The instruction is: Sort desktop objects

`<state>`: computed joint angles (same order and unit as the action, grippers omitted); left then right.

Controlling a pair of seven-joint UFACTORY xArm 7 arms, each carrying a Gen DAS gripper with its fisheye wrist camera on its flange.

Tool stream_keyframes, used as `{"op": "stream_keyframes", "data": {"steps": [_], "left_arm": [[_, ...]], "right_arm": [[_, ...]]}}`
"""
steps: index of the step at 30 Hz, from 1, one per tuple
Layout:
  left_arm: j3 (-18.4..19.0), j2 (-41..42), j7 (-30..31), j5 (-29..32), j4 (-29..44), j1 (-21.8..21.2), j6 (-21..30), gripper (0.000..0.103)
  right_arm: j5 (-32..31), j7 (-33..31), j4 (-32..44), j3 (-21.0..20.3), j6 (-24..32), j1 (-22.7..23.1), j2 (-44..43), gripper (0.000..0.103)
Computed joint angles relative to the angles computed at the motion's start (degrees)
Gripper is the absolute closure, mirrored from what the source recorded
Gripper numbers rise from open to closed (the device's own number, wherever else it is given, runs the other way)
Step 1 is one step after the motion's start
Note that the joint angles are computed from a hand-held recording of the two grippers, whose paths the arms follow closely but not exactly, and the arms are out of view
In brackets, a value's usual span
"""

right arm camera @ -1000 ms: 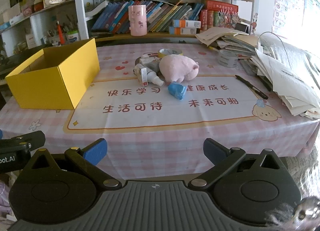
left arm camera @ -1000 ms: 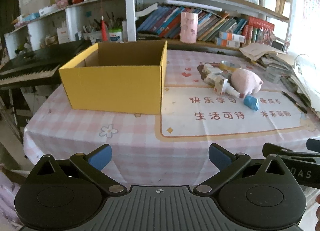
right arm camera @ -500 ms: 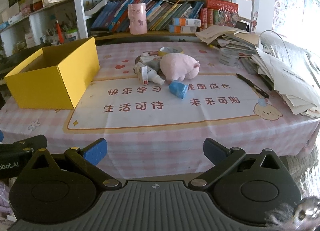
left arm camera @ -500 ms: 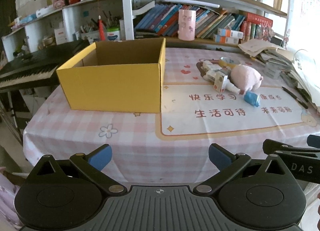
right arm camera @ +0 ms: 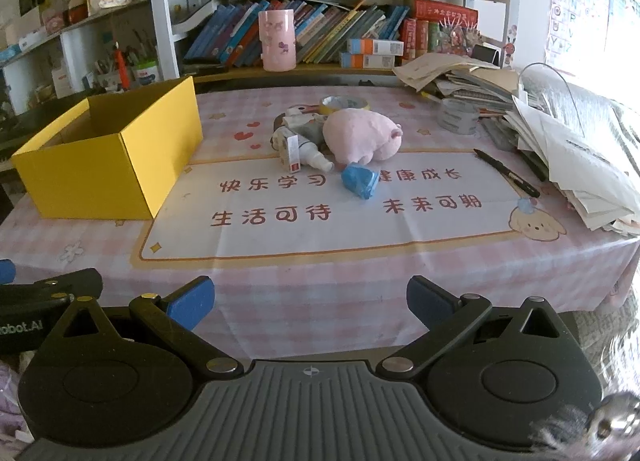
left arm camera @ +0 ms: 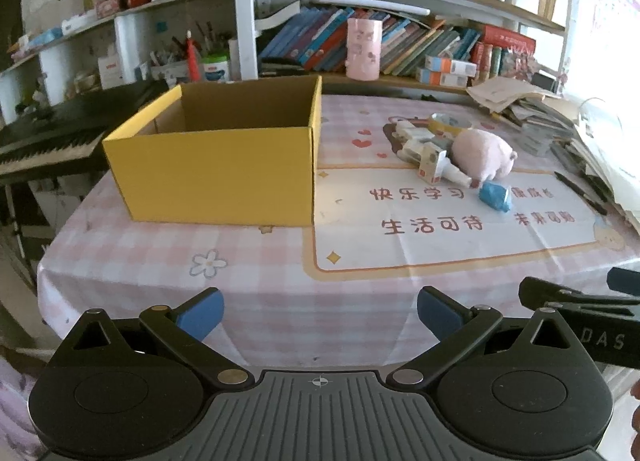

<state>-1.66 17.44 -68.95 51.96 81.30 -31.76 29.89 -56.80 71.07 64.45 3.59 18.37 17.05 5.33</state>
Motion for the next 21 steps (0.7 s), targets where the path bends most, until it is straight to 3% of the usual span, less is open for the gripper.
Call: {"op": "stream_keyframes", "data": {"steps": [17, 21], "left_arm": [[0.73, 3.36, 1.14, -1.02, 4.50, -0.97, 1.69, 0.000], [1.16, 5.38, 2.24, -2.53, 7.24, -1.67, 2.68, 0.000]], "right_arm": [[0.00, -0.51, 0.93, -1.45, -3.27, -0.49, 1.49, 0.000], [2.97, -3.80, 1.65, -2.03, -4.52, -1.06, 2.36, 0.000]]}}
